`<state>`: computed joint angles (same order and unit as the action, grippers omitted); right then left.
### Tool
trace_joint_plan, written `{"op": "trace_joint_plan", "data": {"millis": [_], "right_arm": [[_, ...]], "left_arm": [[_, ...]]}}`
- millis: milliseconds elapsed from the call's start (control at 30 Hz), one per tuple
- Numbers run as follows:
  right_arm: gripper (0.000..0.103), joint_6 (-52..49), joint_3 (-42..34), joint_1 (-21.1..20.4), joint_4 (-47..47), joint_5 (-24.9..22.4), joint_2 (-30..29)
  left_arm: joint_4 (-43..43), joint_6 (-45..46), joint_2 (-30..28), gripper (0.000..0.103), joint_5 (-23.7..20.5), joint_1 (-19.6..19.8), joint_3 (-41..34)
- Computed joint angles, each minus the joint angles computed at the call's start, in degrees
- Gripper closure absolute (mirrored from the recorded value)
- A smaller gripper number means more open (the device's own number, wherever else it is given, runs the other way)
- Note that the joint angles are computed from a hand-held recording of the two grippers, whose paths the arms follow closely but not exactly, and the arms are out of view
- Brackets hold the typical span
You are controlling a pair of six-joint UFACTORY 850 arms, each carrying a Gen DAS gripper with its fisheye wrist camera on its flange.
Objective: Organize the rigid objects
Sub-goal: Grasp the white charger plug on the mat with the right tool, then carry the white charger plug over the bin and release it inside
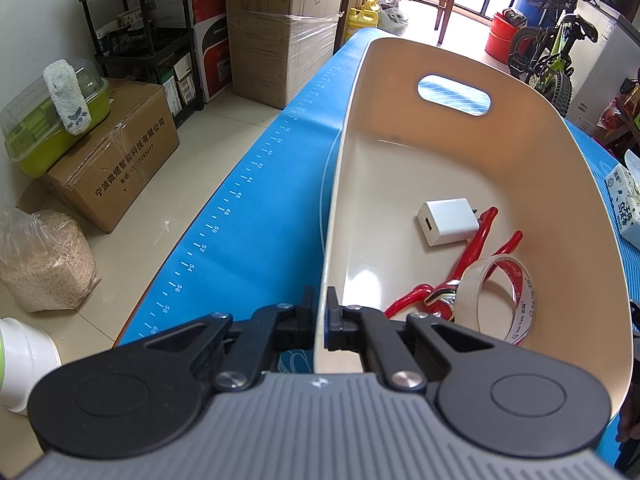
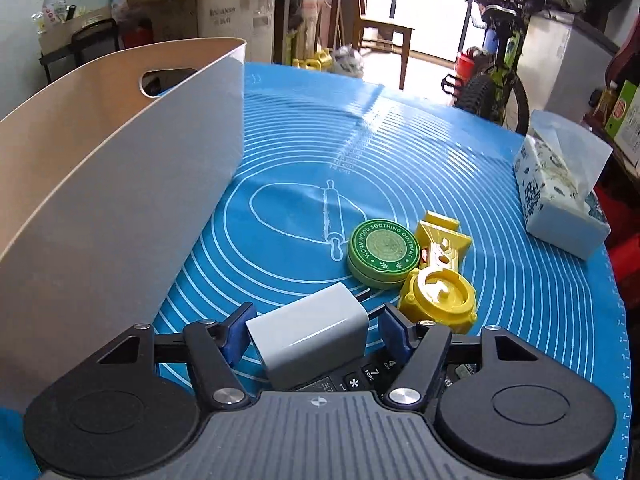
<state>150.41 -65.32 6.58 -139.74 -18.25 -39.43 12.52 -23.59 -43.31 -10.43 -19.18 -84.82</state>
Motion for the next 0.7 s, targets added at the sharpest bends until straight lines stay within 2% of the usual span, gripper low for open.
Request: {"op": "trace_joint_plan", "data": {"millis": [300,600,700], "right_arm": [[0.034,7.34,3.03,0.87,-5.00,-3.68,2.64],[0.034,6.54,4.44,2.52,-1.96,-8.26,6.47],[0.034,9.22,4.95,2.72,-3.88,-10.10,7.92]], "left_arm": [[-0.69,0.62,-0.02,0.098,-0.02,0.06,-0.03],[-0.57,0.53,0.02,0.098,0.04,0.06,0.06],[-0.54,0.47,0.02,0.098,0.03,0.05,0.05]]}}
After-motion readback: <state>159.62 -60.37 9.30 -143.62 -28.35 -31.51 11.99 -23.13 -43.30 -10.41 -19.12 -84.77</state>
